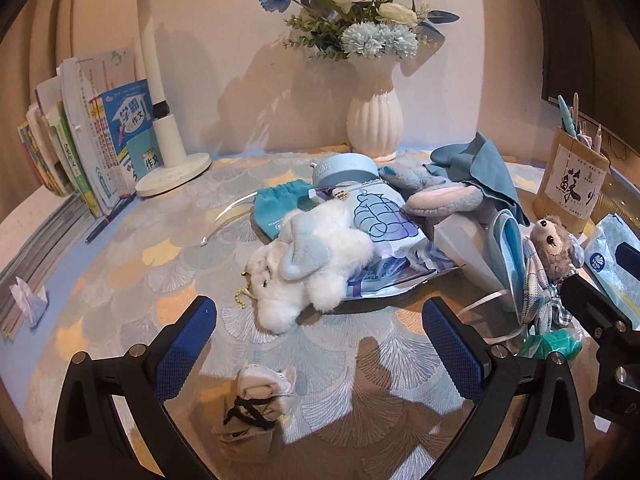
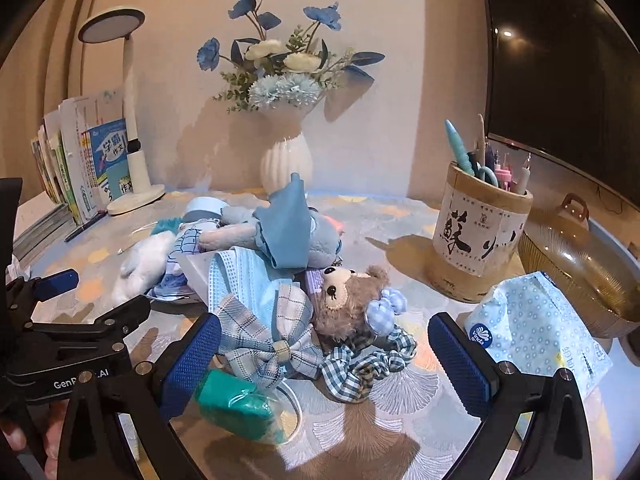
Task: Organize soft objects
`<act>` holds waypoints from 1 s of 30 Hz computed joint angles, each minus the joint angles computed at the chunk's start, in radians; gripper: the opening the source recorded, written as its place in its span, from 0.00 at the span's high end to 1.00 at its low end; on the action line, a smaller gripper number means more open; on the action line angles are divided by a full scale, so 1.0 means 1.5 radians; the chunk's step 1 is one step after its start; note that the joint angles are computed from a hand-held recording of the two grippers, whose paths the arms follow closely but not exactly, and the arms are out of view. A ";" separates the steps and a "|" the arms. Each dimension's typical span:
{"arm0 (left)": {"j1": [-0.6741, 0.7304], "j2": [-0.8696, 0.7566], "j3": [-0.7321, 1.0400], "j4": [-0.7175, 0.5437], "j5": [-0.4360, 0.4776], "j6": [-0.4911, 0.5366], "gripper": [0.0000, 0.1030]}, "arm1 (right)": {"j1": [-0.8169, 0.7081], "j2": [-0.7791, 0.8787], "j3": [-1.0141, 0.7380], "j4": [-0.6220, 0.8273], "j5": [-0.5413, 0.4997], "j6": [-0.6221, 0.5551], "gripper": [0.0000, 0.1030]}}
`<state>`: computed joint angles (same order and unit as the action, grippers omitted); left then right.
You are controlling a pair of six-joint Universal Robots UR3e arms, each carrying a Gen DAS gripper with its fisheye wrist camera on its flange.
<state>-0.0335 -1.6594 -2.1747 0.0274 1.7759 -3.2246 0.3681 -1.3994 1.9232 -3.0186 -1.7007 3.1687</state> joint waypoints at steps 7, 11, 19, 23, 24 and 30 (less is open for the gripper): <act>0.003 0.001 0.002 -0.005 -0.007 -0.001 0.00 | -0.032 0.008 0.007 -0.010 0.041 -0.015 0.00; 0.002 -0.002 0.006 -0.009 -0.005 -0.006 0.00 | -0.034 0.009 0.003 0.000 0.043 -0.012 0.00; -0.001 -0.006 0.013 -0.013 -0.002 -0.010 0.00 | -0.022 0.018 -0.010 0.016 0.024 -0.013 0.00; -0.001 -0.005 0.012 -0.015 -0.003 -0.009 0.00 | -0.025 0.017 -0.008 0.013 0.029 -0.015 0.00; -0.001 -0.006 0.013 -0.015 -0.003 -0.010 0.00 | -0.026 0.015 -0.006 0.013 0.031 -0.015 0.00; -0.003 -0.006 0.012 -0.015 -0.003 -0.010 0.00 | -0.025 0.015 -0.007 0.021 0.031 -0.014 0.00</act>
<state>-0.0381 -1.6690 -2.1569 0.0044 1.7713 -3.2398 0.3304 -1.3773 1.9126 -2.9865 -1.6542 3.1474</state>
